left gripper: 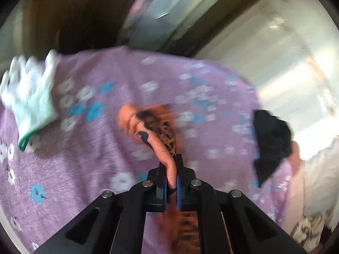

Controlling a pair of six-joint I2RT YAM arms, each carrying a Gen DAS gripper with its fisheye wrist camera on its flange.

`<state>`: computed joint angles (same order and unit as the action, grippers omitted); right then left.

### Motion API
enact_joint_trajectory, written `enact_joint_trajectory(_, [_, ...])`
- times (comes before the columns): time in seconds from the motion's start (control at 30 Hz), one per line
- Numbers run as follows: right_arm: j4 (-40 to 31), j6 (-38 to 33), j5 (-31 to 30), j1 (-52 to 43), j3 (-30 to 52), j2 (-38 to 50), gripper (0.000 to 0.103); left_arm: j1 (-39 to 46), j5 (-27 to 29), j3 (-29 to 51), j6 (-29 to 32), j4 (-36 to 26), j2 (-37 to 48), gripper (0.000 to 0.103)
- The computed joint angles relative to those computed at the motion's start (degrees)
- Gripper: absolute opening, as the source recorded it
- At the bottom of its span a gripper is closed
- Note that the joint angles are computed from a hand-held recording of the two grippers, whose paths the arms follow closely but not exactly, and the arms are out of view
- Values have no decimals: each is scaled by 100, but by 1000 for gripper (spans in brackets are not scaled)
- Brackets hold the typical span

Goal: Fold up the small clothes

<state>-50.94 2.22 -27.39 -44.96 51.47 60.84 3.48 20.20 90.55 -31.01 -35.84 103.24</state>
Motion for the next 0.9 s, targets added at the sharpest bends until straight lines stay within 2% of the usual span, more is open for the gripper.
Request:
enact_joint_trajectory(0.2, [29, -40, -390, -732, 72, -66, 64, -814, 59, -164, 236, 420, -1056, 6])
enact_joint_trajectory(0.33, [58, -144, -644, -1301, 157, -56, 64, -2082, -245, -91, 452, 634, -1595, 6])
enact_joint_trajectory(0.5, [92, -343, -1150, -2295, 345, 154, 64, -3853, -506, 228, 913, 465, -1584, 6])
enact_joint_trajectory(0.63, [61, -441, -1533, -3118, 643, 585, 64, -5216, -636, 369, 1232, 464, -1122, 9])
enact_joint_trajectory(0.67, [45, -470, -1614, -3271, 727, 702, 64, -5409, -522, 349, 1306, 502, -981, 13])
enact_joint_trajectory(0.7, [36, -479, -1718, -3517, 824, 836, 64, -5520, -340, 408, 1405, 467, -801, 37])
enact_joint_trajectory(0.73, [33, -476, -1780, -3679, 893, 941, 64, -5613, -216, 528, 1513, 292, -627, 69])
enact_joint_trajectory(0.77, [-31, -497, -1880, -3877, 988, 1057, 69, -5684, -228, 581, 1562, 154, -579, 78])
enact_joint_trajectory(0.8, [-89, -481, -1997, -4043, 1095, 1193, 73, -5714, -287, 477, 1569, 215, -645, 80])
enact_joint_trajectory(0.9, [-435, -602, -2343, -4392, 1439, 1612, 76, -5327, -43, 224, 1579, 563, -896, 80])
